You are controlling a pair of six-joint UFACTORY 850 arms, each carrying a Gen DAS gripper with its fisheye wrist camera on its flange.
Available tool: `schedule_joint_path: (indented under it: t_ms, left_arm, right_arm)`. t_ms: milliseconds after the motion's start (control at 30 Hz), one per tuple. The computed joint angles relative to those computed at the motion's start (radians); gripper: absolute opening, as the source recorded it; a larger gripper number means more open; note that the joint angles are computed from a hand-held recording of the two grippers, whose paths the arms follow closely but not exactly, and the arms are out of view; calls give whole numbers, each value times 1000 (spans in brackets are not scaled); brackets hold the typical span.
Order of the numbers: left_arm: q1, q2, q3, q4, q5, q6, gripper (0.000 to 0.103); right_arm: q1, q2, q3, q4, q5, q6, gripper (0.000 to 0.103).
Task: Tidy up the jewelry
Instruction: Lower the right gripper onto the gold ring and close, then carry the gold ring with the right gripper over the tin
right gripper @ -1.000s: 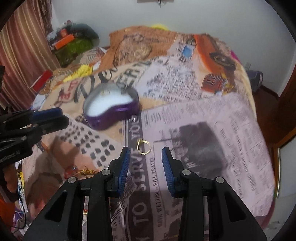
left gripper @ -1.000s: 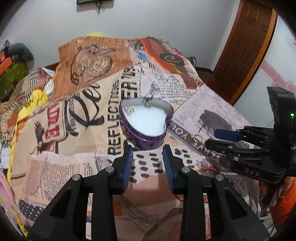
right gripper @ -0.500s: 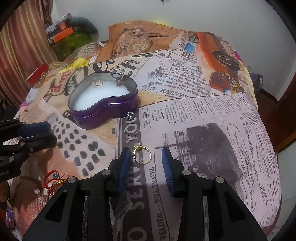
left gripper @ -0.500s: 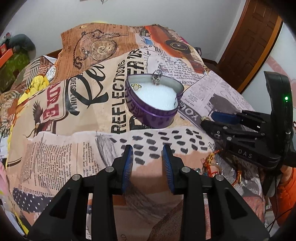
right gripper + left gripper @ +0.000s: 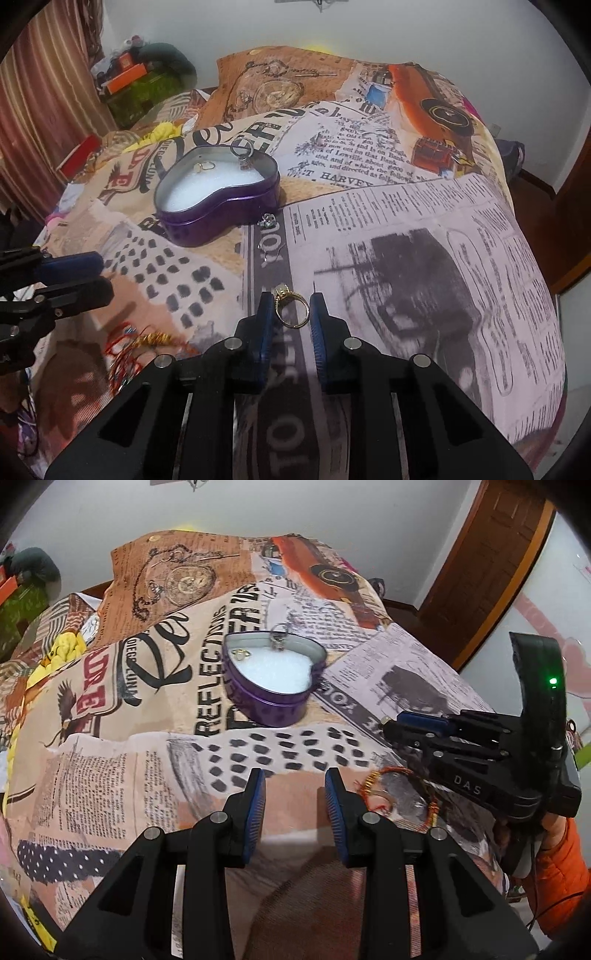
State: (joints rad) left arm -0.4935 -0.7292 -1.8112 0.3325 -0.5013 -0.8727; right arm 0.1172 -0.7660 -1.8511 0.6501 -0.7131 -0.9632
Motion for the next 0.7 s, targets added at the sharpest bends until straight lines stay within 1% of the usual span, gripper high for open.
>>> schedule_joint_path:
  t_ms: [167, 233, 367, 433, 500, 533, 600, 633, 667, 700]
  left_arm:
    - [-13, -10, -11, 8, -20, 6, 32]
    - [-12, -16, -7, -15, -26, 12, 32]
    - [-14, -13, 15, -23, 1, -10, 32]
    - [-18, -17, 13, -35, 13, 14, 32]
    - [-28, -27, 1, -3, 8, 3, 32]
    - [-33, -34, -7, 17, 2, -5, 30]
    - [-36, -40, -12, 32, 4, -15, 24]
    - [-35, -42, -13, 30, 7, -14, 18]
    - [-34, -43, -14, 27, 9, -13, 8]
    - [-32, -42, -13, 17, 13, -7, 5]
  right_arm:
    - [-19, 53, 63, 62, 21, -41, 17]
    - [-29, 74, 84, 96, 27, -68, 17]
    - [-38, 96, 108, 137, 27, -100, 17]
    - [-40, 106, 122, 155, 26, -114, 17]
    - [-41, 112, 131, 166, 24, -121, 17]
    - [-41, 114, 134, 171, 23, -124, 17]
    - [-42, 120, 145, 182, 23, -132, 17]
    - [-42, 124, 151, 187, 23, -137, 17]
    - [-42, 127, 155, 192, 22, -141, 17]
    - [-43, 130, 160, 197, 21, -146, 17]
